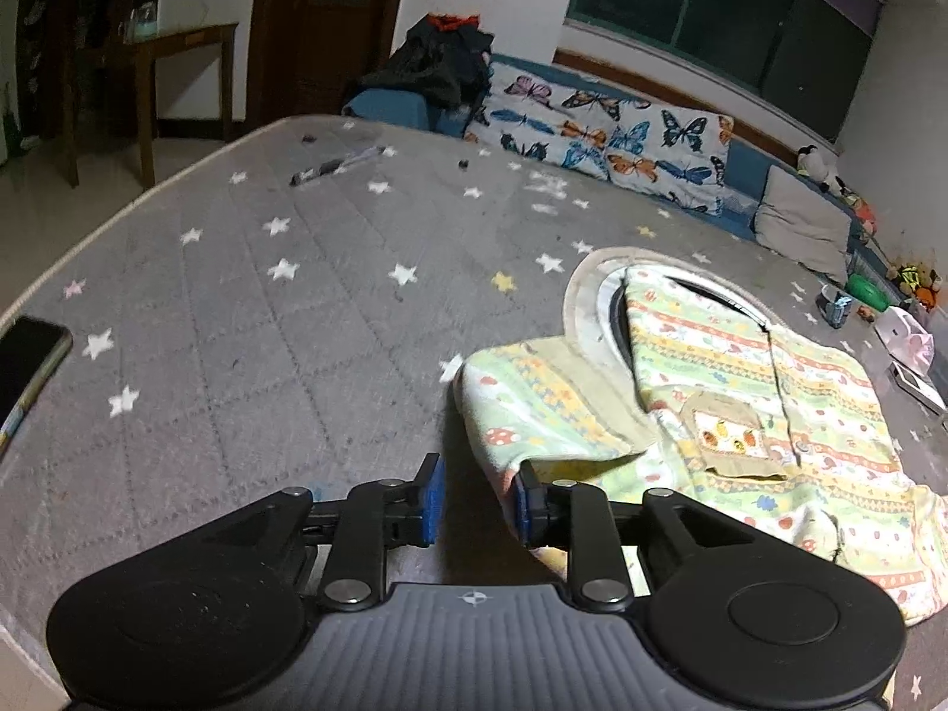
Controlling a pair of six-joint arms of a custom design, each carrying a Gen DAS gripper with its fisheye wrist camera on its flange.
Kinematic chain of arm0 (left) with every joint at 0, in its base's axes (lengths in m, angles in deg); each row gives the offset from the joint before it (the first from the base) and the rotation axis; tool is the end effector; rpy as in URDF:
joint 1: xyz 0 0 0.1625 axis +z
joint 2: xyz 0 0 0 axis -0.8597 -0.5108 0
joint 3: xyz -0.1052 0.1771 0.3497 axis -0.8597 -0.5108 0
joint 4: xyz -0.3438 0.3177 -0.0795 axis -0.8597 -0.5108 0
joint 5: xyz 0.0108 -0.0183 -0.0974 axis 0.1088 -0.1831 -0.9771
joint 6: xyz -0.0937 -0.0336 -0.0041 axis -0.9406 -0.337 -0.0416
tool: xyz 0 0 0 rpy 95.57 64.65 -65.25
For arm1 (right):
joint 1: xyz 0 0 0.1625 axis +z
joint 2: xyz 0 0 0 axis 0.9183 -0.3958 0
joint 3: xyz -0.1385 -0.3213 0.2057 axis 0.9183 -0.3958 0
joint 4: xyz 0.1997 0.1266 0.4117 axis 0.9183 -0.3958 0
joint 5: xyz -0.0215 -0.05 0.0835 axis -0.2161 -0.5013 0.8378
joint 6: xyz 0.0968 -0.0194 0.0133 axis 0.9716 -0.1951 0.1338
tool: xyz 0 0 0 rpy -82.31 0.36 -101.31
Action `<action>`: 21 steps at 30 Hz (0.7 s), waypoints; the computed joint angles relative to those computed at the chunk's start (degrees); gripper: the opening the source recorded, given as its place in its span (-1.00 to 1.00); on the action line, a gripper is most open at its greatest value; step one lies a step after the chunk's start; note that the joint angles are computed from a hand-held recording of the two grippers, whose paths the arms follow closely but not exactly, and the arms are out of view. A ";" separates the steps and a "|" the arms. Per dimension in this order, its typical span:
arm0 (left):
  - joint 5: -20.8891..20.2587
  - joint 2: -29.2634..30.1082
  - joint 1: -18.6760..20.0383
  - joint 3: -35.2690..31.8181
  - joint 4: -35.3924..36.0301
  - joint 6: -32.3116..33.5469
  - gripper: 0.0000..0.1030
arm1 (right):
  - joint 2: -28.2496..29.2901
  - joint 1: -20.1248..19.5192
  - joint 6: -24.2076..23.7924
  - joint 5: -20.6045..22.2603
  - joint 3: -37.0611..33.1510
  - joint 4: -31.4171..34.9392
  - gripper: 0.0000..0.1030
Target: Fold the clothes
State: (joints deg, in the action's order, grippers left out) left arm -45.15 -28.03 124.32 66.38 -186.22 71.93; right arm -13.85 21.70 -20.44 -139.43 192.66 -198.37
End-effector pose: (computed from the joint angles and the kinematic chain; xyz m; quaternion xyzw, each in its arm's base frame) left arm 0.0145 -0.4806 0.2595 -0.0376 0.8329 -0.4419 0.3309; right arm 0.0590 -0.5986 0.1162 0.1515 -0.7567 0.4177 0.4796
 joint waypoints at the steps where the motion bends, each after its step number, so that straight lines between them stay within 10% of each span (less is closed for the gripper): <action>1: 0.23 0.16 -0.31 -0.03 -0.57 0.66 -0.50 | 0.55 0.13 -1.70 -0.34 -0.35 -2.17 0.28; 18: -4.97 8.40 -0.43 -4.85 -2.53 12.35 -0.48 | -0.86 0.57 5.57 7.02 3.92 9.01 0.38; 21: -6.28 10.29 0.12 -6.10 -2.10 15.38 -0.23 | -0.55 0.69 7.79 7.46 3.95 11.06 0.39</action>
